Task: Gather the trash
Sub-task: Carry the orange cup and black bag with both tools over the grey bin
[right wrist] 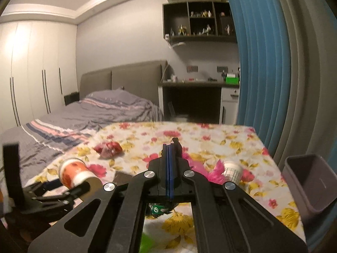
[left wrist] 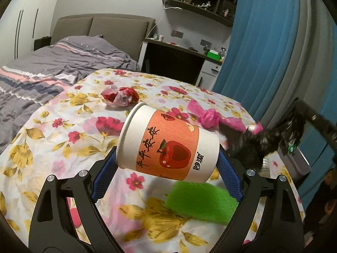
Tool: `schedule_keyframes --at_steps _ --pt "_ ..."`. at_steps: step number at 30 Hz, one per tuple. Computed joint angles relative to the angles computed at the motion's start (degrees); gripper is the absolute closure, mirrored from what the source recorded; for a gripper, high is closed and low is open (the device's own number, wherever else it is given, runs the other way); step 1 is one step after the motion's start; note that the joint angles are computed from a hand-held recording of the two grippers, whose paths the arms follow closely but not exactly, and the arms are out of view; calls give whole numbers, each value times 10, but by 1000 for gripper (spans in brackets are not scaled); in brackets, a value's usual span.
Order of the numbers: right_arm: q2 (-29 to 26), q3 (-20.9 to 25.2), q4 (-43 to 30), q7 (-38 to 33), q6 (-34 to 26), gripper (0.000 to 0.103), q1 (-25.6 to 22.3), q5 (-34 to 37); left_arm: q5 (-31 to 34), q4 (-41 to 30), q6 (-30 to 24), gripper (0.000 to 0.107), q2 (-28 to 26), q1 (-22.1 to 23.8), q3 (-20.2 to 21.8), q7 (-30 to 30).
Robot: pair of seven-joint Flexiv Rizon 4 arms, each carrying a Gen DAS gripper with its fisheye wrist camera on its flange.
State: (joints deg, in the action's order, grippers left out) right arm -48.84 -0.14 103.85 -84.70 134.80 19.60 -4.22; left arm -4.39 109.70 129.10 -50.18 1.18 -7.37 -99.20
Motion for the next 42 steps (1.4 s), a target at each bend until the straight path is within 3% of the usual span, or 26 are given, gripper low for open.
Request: schedule_keyframes --at_steps 12,23,28,32,42 --pt "43 7 71 -4 81 102 -40 9 -10 2 15 20 17 -48 6 27" --pt "58 -9 100 25 118 102 -94 41 0 -50 -30 20 15 -87 -22 65" --pt "54 -26 93 28 121 102 -114 70 8 -111 -69 20 -3 -110 -39 88" --pt "44 -40 72 35 101 102 -131 91 37 -177 -117 20 -34 -100 -88 97" --pt "-12 -77 -21 42 27 102 -146 146 63 -392 -234 20 -147 -128 -177 178"
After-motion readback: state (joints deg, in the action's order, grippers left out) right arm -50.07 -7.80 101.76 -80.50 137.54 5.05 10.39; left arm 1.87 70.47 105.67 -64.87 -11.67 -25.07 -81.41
